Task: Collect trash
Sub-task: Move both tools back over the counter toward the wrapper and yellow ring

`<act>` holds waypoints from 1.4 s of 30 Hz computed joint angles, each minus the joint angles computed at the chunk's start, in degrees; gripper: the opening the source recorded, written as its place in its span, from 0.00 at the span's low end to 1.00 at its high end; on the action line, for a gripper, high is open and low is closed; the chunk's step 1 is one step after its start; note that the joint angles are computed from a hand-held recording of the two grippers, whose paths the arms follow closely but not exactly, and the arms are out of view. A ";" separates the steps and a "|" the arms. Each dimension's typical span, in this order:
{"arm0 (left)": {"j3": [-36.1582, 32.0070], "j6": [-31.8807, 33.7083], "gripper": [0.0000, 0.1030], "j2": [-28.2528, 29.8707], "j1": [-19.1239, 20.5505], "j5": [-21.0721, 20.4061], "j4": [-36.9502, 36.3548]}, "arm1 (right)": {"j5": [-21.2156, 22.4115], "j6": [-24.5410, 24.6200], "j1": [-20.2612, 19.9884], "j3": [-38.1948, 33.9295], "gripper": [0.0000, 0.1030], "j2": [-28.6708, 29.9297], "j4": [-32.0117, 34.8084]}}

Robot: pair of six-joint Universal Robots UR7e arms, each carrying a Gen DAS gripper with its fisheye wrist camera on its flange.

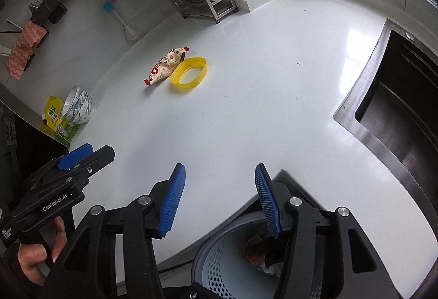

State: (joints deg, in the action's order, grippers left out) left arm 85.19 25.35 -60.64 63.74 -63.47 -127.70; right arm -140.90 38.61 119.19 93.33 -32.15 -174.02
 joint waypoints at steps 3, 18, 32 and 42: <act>-3.91 1.25 0.69 2.69 0.88 0.08 0.40 | -0.12 -0.18 -0.76 -2.44 0.53 0.93 0.80; -19.60 10.63 0.77 13.63 4.63 0.14 -1.90 | -2.05 -0.19 -4.86 -19.18 0.63 8.36 10.82; -31.09 13.86 0.79 20.11 7.45 -2.47 2.42 | -7.74 -1.09 -7.35 -46.14 0.70 21.76 24.58; -35.86 12.76 0.79 22.29 8.68 -3.40 5.15 | -10.48 3.30 -8.83 -59.84 0.70 28.04 38.07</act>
